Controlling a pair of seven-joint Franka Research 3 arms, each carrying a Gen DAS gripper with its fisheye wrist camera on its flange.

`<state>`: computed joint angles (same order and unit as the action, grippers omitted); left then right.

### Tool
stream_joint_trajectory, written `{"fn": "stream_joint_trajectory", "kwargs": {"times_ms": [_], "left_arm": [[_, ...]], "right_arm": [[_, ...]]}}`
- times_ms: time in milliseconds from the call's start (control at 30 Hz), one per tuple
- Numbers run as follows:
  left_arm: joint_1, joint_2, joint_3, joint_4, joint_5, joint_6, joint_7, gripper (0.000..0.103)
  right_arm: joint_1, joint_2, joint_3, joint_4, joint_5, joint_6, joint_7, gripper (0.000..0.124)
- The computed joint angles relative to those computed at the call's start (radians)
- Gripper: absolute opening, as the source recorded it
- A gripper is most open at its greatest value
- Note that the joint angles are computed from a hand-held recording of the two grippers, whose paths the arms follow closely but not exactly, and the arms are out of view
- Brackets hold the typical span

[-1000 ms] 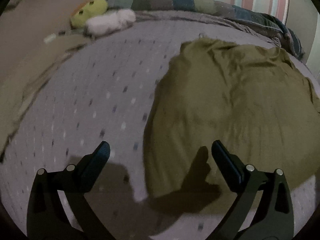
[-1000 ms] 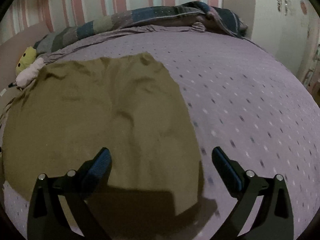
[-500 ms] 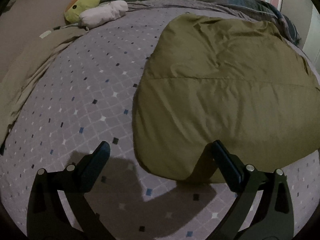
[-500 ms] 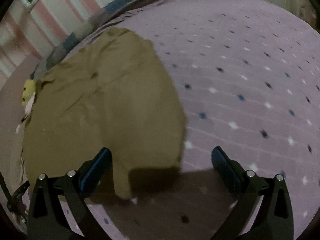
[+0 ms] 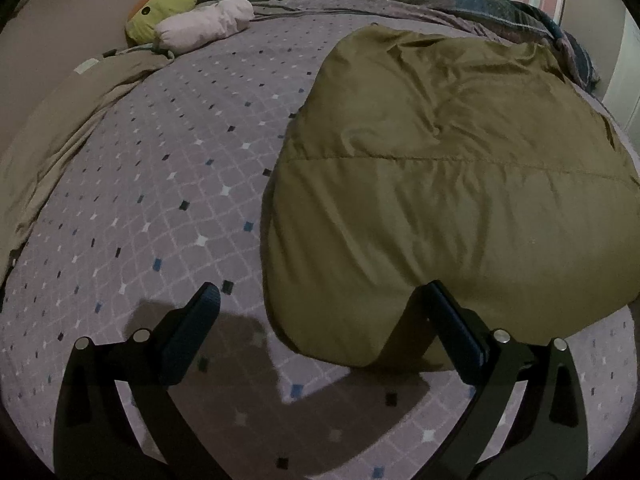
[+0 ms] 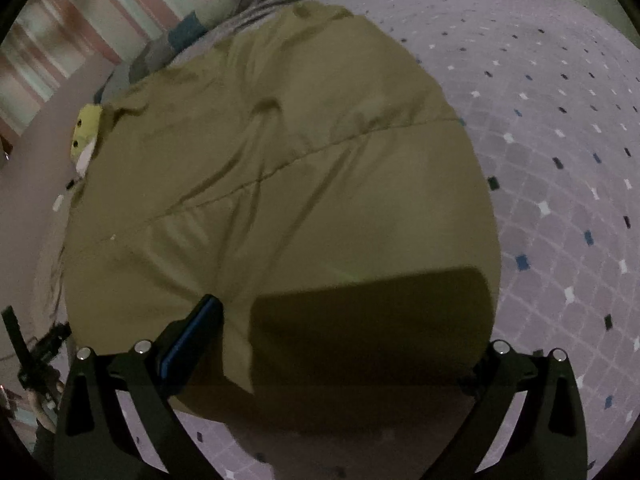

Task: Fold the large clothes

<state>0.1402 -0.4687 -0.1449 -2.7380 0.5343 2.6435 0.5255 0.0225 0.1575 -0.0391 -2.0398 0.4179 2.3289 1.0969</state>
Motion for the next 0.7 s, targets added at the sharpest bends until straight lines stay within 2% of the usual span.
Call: {"fn": "stream_joint_trajectory", "kwargs": {"times_ms": [100, 267, 333, 400, 500, 700], "left_arm": [[-0.006, -0.023, 0.021, -0.019, -0.019, 0.013, 0.022, 0.1], [0.004, -0.036, 0.018, -0.024, -0.023, 0.005, 0.041, 0.1], [-0.007, -0.048, 0.041, -0.037, -0.048, 0.024, 0.065, 0.1], [-0.013, -0.056, 0.062, -0.049, -0.078, 0.039, 0.099, 0.1], [0.003, -0.073, 0.048, -0.059, -0.09, 0.032, 0.106, 0.1], [-0.004, -0.113, 0.081, -0.099, -0.155, 0.049, 0.162, 0.1]], "right_arm": [[-0.002, 0.032, -0.003, 0.045, 0.0, -0.05, 0.037, 0.102], [0.011, -0.006, 0.014, 0.013, 0.01, -0.023, 0.009, 0.099], [0.017, -0.032, 0.017, -0.014, 0.021, -0.008, -0.02, 0.097], [0.026, -0.026, 0.015, -0.014, 0.004, 0.002, -0.012, 0.098], [0.019, -0.002, 0.013, -0.009, 0.038, 0.014, -0.03, 0.102], [0.013, -0.049, 0.009, -0.086, 0.066, 0.065, -0.079, 0.101]]}}
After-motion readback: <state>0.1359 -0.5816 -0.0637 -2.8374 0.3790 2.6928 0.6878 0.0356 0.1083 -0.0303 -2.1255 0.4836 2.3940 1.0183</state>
